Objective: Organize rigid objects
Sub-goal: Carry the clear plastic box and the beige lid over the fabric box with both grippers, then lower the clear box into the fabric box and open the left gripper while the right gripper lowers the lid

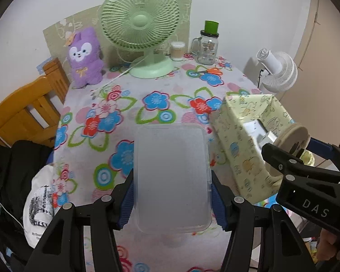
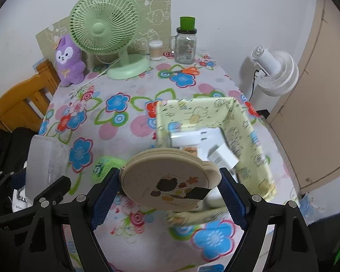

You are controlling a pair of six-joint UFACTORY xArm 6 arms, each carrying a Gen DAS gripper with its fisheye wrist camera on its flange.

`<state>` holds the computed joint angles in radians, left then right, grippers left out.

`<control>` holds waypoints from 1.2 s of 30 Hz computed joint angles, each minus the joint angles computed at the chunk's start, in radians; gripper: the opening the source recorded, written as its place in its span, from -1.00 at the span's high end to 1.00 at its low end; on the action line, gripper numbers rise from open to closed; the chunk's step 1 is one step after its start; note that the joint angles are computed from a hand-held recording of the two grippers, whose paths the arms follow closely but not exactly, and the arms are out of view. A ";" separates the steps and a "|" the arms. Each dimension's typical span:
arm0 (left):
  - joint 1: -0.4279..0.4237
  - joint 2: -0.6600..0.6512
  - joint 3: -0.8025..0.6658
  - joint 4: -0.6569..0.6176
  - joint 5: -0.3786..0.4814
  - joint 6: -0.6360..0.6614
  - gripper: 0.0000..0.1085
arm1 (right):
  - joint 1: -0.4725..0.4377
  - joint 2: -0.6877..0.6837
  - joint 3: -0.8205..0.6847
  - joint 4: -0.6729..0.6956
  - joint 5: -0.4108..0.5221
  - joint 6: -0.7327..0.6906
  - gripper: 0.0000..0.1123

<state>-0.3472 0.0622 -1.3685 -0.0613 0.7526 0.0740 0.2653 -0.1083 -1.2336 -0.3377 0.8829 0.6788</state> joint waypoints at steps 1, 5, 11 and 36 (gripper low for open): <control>-0.013 0.013 -0.015 0.013 0.002 -0.021 -0.11 | -0.015 -0.001 0.001 0.007 -0.006 -0.021 -0.53; -0.051 0.047 -0.063 0.035 0.011 -0.078 -0.11 | -0.060 -0.004 0.005 0.040 -0.025 -0.091 -0.53; -0.105 0.103 -0.131 0.072 0.019 -0.158 -0.11 | -0.129 -0.009 0.014 0.084 -0.049 -0.189 -0.53; -0.246 0.364 -0.432 0.062 0.127 -0.261 -0.11 | -0.319 0.020 0.024 0.354 -0.075 -0.508 -0.54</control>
<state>-0.5928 0.4261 -1.8008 0.0004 0.8800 -0.1873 -0.0532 -0.0886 -1.2100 0.0160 0.8075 0.1705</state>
